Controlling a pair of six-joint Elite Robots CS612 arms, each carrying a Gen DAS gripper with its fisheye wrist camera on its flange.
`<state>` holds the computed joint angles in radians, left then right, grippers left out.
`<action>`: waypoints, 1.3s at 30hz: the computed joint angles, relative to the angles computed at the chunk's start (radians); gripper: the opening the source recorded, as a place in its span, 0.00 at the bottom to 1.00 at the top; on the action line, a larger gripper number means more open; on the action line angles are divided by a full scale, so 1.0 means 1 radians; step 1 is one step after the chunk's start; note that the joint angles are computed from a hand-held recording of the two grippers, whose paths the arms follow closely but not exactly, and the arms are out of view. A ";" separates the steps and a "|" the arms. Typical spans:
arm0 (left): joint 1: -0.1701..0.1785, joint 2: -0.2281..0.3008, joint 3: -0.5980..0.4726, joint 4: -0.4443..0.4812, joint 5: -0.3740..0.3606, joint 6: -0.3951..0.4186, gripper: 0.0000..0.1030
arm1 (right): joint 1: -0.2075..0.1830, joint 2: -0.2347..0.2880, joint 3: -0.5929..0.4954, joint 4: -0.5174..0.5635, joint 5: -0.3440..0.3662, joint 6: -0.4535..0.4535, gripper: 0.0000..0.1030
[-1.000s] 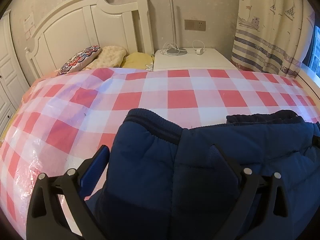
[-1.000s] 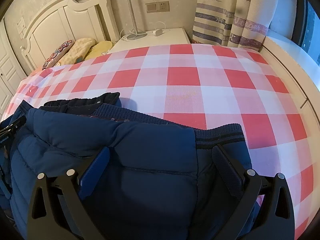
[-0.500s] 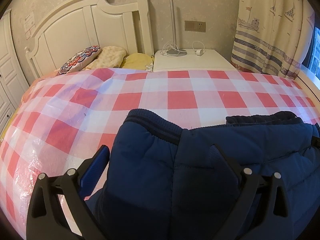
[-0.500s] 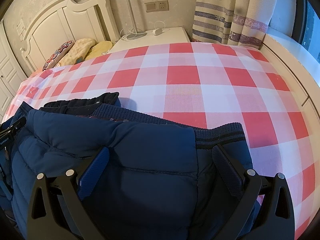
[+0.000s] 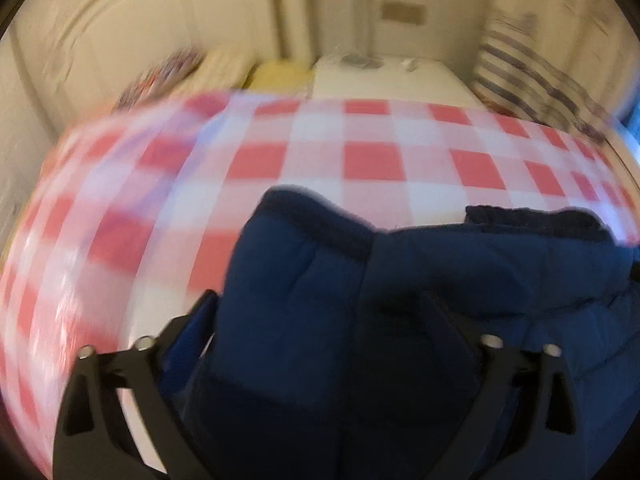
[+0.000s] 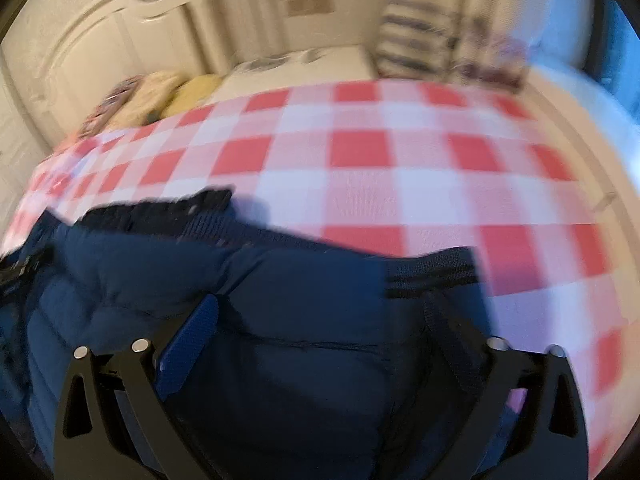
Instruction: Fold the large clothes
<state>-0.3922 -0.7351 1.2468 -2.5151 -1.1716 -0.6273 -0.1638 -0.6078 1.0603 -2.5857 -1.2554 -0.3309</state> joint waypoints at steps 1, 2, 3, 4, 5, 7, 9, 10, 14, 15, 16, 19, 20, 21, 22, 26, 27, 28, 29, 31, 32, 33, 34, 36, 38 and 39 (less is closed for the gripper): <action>-0.004 -0.026 0.025 -0.045 -0.030 -0.009 0.89 | 0.001 -0.034 0.054 -0.073 0.044 -0.013 0.89; -0.012 -0.039 0.060 -0.132 -0.024 0.017 0.91 | -0.002 -0.061 0.099 -0.124 0.113 -0.039 0.91; -0.028 -0.051 0.087 -0.202 0.011 0.056 0.95 | 0.001 -0.077 0.125 -0.146 0.140 -0.058 0.93; -0.039 -0.055 0.097 -0.232 0.036 0.083 0.98 | 0.008 -0.097 0.156 -0.151 0.162 -0.098 0.95; -0.054 -0.056 0.107 -0.261 0.059 0.121 0.98 | 0.016 -0.109 0.174 -0.137 0.168 -0.138 0.95; -0.068 -0.046 0.104 -0.253 0.067 0.151 0.98 | 0.040 -0.123 0.200 -0.065 0.141 -0.262 0.95; -0.080 -0.013 0.076 -0.164 0.083 0.187 0.98 | 0.053 -0.120 0.214 -0.052 0.098 -0.311 0.95; -0.081 0.006 0.061 -0.123 0.086 0.191 0.98 | 0.056 -0.108 0.209 -0.031 0.089 -0.313 0.95; -0.084 0.020 0.054 -0.128 0.114 0.176 0.98 | 0.047 -0.088 0.179 0.038 0.126 -0.286 0.96; -0.084 0.024 0.049 -0.125 0.118 0.174 0.98 | 0.049 -0.080 0.170 0.045 0.127 -0.282 0.96; -0.084 0.028 0.045 -0.124 0.120 0.171 0.98 | 0.048 -0.076 0.164 0.052 0.130 -0.278 0.96; -0.083 0.032 0.041 -0.118 0.117 0.168 0.98 | 0.046 -0.068 0.152 0.065 0.140 -0.271 0.96; -0.083 0.032 0.043 -0.123 0.116 0.169 0.98 | 0.045 -0.069 0.153 0.066 0.145 -0.270 0.96; -0.083 0.031 0.046 -0.129 0.113 0.170 0.98 | 0.043 -0.069 0.155 0.067 0.153 -0.270 0.96; -0.082 0.029 0.047 -0.131 0.108 0.168 0.98 | 0.041 -0.069 0.152 0.072 0.158 -0.270 0.96; -0.077 -0.001 0.083 -0.165 0.092 0.134 0.98 | 0.029 -0.090 0.173 0.054 0.178 -0.246 0.95; -0.081 -0.021 0.115 -0.200 0.114 0.114 0.97 | 0.019 -0.107 0.202 0.007 0.200 -0.230 0.95; -0.084 -0.036 0.138 -0.226 0.126 0.105 0.98 | 0.008 -0.123 0.226 -0.028 0.226 -0.217 0.95; -0.088 -0.058 0.173 -0.265 0.138 0.099 0.98 | -0.002 -0.136 0.247 -0.057 0.245 -0.206 0.95; -0.095 -0.092 0.229 -0.316 0.157 0.101 0.98 | -0.021 -0.159 0.282 -0.097 0.253 -0.201 0.95; -0.097 -0.098 0.242 -0.317 0.167 0.103 0.98 | -0.026 -0.164 0.292 -0.102 0.238 -0.209 0.95; -0.099 -0.101 0.252 -0.296 0.180 0.104 0.98 | -0.025 -0.165 0.297 -0.098 0.191 -0.215 0.95; -0.099 -0.099 0.252 -0.265 0.188 0.097 0.98 | -0.026 -0.156 0.294 -0.070 0.154 -0.237 0.95; -0.084 -0.081 0.252 -0.243 0.132 0.082 0.98 | -0.040 -0.130 0.280 -0.032 0.206 -0.224 0.96; -0.082 -0.077 0.260 -0.284 0.135 0.079 0.98 | -0.044 -0.124 0.273 -0.026 0.225 -0.216 0.96; -0.083 -0.075 0.252 -0.269 0.144 0.082 0.98 | -0.040 -0.124 0.271 -0.030 0.211 -0.220 0.96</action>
